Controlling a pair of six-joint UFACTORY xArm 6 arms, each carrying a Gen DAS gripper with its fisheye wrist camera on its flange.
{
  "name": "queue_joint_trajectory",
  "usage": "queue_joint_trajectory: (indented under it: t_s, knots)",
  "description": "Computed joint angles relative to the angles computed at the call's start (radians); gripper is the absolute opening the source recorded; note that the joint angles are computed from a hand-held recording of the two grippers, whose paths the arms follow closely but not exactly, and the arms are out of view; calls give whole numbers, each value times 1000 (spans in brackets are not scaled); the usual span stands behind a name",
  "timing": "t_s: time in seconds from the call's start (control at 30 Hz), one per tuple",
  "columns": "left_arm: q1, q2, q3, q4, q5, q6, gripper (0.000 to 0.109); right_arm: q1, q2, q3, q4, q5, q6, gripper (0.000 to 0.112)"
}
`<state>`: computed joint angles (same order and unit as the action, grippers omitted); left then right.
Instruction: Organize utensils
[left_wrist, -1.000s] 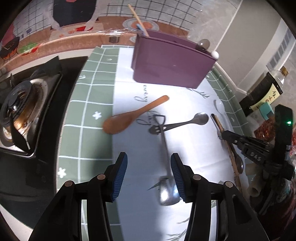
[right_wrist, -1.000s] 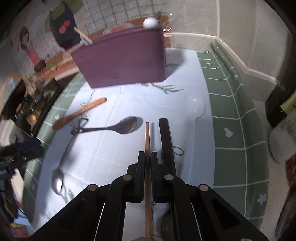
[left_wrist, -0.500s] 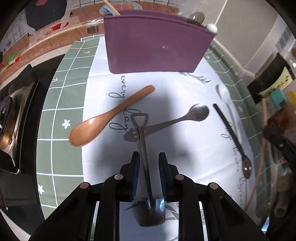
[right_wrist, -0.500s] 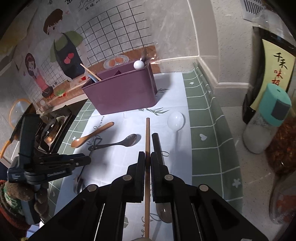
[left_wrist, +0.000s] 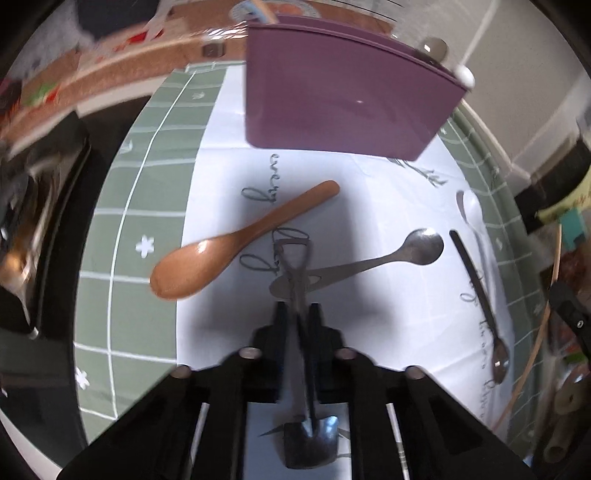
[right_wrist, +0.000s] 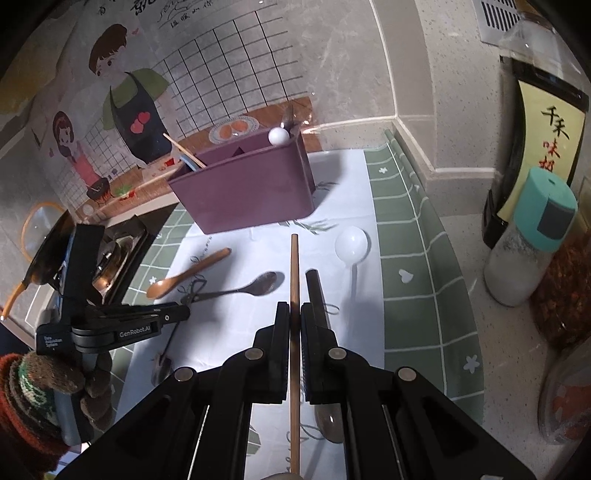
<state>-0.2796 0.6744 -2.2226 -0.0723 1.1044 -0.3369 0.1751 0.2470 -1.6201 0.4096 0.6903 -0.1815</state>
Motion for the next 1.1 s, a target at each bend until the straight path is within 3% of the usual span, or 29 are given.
queue_joint_trajectory:
  t_s: [0.17, 0.4, 0.67, 1.0, 1.1]
  knots:
    - [7, -161, 253, -68, -171, 3, 5, 5, 1, -18, 12, -4, -20, 6]
    - [5, -294, 391, -96, -296, 21, 4, 5, -7, -16, 46, -13, -57, 6]
    - [4, -338, 411, -58, -348, 28, 1, 6, -18, -20, 59, -33, -80, 6]
    - [8, -315, 378, 2, -312, -15, 1, 6, -16, -24, 31, -44, -64, 6]
    - [26, -295, 387, -91, -305, 35, 5, 0, -17, -12, 23, -40, -47, 6]
